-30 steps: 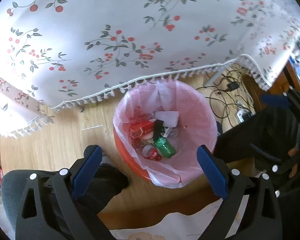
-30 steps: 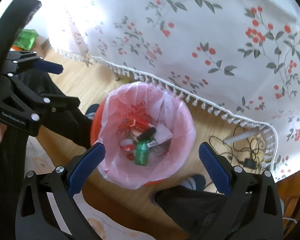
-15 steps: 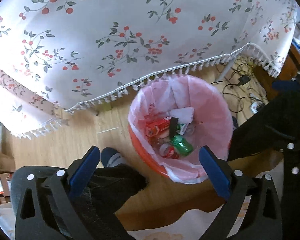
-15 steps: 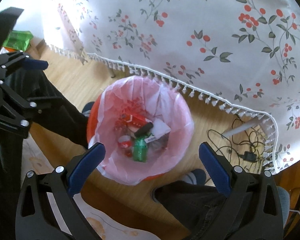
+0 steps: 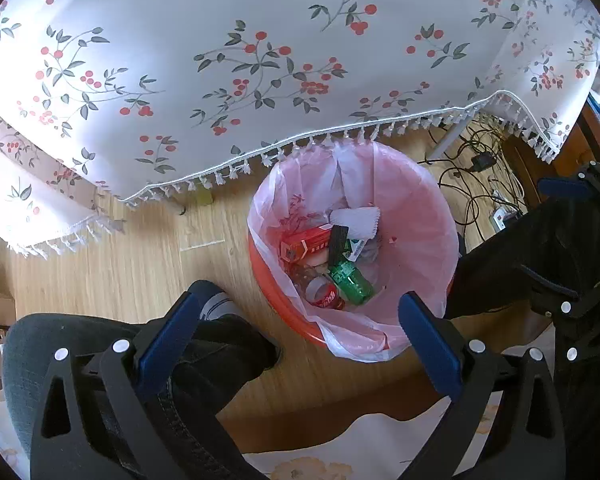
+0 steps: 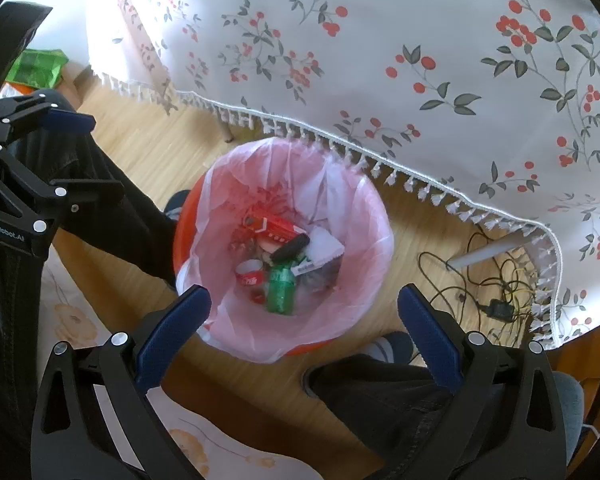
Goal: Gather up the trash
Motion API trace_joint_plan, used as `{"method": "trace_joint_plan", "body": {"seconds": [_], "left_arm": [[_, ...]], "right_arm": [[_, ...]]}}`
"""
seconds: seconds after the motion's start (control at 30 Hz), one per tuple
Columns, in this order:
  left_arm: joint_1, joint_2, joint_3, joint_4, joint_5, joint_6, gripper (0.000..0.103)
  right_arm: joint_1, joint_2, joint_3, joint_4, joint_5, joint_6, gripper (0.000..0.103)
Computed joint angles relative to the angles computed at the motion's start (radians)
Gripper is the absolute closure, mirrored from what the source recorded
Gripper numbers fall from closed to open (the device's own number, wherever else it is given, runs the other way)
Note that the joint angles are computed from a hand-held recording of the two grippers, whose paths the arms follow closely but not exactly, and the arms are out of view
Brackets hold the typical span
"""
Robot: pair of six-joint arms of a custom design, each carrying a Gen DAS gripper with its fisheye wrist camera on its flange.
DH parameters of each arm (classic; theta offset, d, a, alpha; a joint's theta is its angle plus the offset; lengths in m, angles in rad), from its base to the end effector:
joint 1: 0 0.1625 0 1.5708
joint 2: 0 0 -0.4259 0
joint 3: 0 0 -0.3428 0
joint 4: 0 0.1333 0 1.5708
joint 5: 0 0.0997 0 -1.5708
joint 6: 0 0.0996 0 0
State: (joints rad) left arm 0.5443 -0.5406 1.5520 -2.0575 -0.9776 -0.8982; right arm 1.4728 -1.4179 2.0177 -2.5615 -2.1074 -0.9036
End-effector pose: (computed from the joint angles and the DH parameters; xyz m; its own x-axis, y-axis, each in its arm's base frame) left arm -0.4086 -0.4682 -0.0303 -0.6974 0.1817 -0.6933 0.3128 0.9475 -0.0663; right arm 0.0357 -0.4784 0.3488 -0.5885 -0.5508 0.5918 -0.6010 0.7877 0.1355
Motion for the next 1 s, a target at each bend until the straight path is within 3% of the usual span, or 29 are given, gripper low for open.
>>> {"method": "trace_joint_plan", "body": {"seconds": [1.0], "left_arm": [[0.002, 0.02, -0.03, 0.058, -0.003, 0.015, 0.005]], "right_arm": [[-0.002, -0.002, -0.001, 0.023, 0.007, 0.0, 0.006]]}}
